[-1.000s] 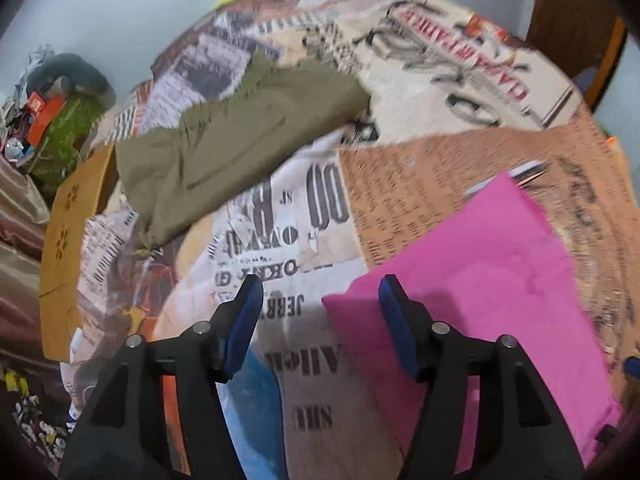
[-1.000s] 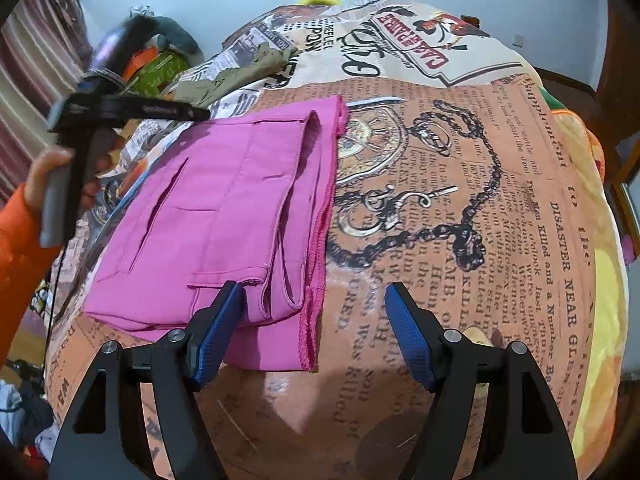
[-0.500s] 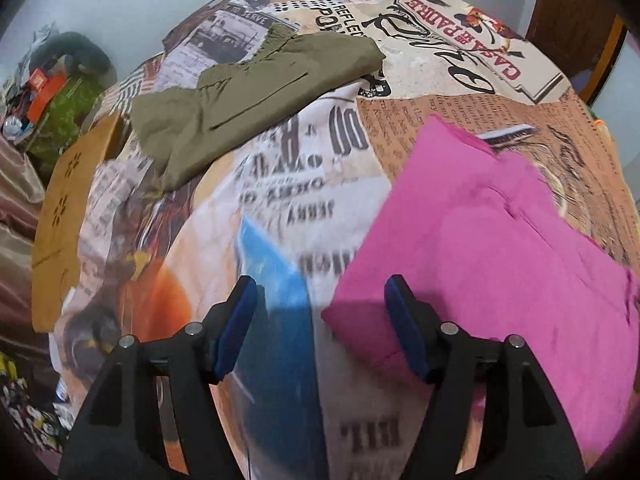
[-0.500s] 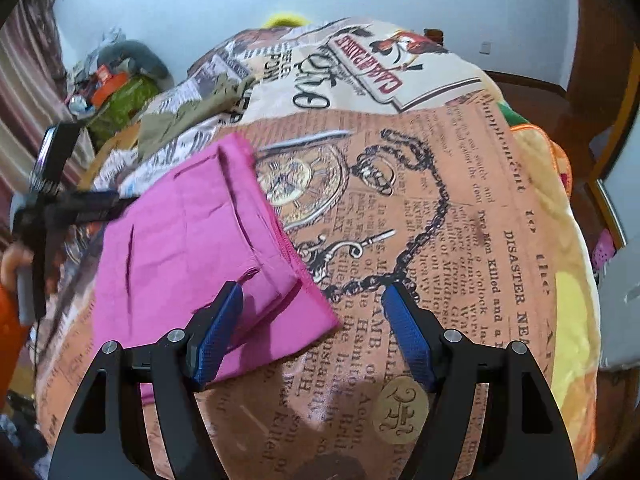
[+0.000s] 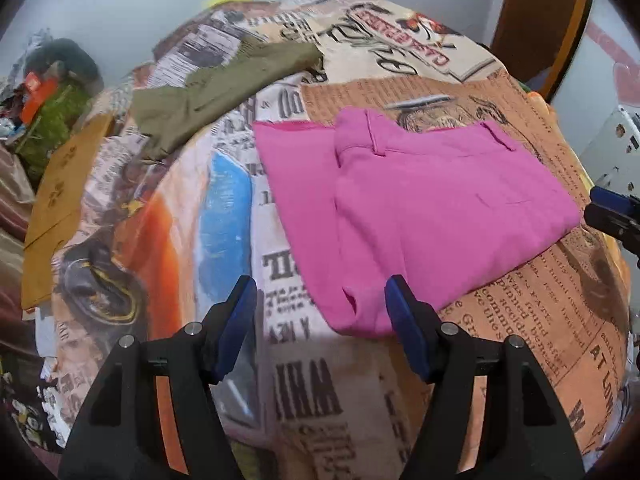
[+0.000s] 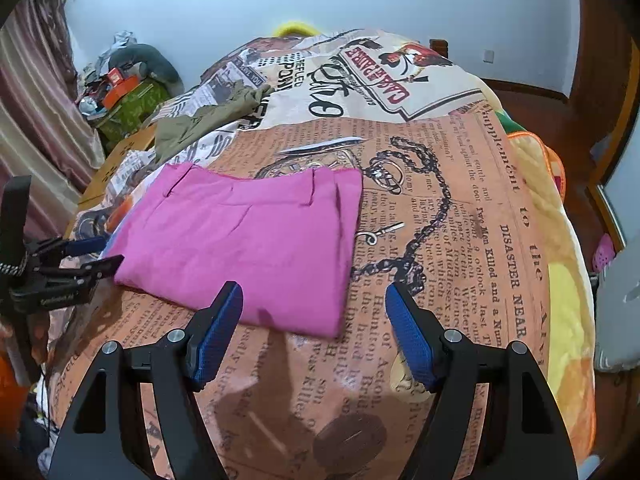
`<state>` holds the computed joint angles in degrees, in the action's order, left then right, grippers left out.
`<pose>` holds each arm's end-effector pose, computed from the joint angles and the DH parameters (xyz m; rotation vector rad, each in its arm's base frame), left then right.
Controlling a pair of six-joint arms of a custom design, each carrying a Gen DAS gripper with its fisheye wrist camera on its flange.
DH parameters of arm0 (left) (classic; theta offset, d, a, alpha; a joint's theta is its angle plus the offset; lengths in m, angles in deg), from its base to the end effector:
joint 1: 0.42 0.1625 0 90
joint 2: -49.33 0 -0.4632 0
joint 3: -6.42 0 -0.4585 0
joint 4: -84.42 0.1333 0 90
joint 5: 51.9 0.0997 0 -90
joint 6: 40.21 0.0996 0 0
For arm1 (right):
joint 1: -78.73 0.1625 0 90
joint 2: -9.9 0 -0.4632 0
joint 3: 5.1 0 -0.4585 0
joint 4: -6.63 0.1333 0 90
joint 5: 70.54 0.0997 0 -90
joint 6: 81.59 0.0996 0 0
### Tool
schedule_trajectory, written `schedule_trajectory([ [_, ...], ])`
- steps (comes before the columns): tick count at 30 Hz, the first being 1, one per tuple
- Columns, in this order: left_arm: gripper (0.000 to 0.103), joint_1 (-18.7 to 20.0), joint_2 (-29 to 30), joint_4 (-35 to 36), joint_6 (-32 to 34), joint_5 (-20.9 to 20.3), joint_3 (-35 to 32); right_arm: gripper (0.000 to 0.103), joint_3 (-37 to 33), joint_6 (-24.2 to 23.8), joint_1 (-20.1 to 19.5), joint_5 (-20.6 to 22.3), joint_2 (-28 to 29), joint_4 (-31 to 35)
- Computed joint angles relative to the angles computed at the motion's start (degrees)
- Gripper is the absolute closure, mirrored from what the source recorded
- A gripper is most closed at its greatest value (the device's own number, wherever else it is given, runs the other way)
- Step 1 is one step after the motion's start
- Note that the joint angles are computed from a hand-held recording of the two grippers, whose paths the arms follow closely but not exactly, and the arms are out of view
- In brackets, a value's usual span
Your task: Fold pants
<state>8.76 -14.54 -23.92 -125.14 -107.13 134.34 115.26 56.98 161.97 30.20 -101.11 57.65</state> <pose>-0.3800 -0.2540 0.0376 0.2134 2.2317 -0.5743 0.0847 -0.2598 0.3861 0.7432 -2.6072 0.5504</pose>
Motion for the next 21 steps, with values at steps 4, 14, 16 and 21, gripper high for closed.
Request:
schedule_trajectory([
  [4, 0.036, -0.71, -2.23, 0.78, -2.46, 0.78, 0.74, 0.033, 0.53, -1.05, -0.46, -1.21, -0.48, 0.10],
  [14, 0.035, -0.04, -0.50, -0.80, -3.24, 0.15, 2.08, 0.047, 1.40, -2.40, -1.72, 2.15, 3.41, -1.26],
  [16, 0.034, -0.53, -0.57, -0.14, -4.08, 0.28, 2.34, 0.048, 2.03, -4.55, -1.58, 3.58, 3.05, -2.30],
  [21, 0.032, -1.42, -2.28, 0.66, -7.50, 0.03, 3.79, 0.050, 2.29, -5.19, -4.12, 1.52, 1.45, -1.60],
])
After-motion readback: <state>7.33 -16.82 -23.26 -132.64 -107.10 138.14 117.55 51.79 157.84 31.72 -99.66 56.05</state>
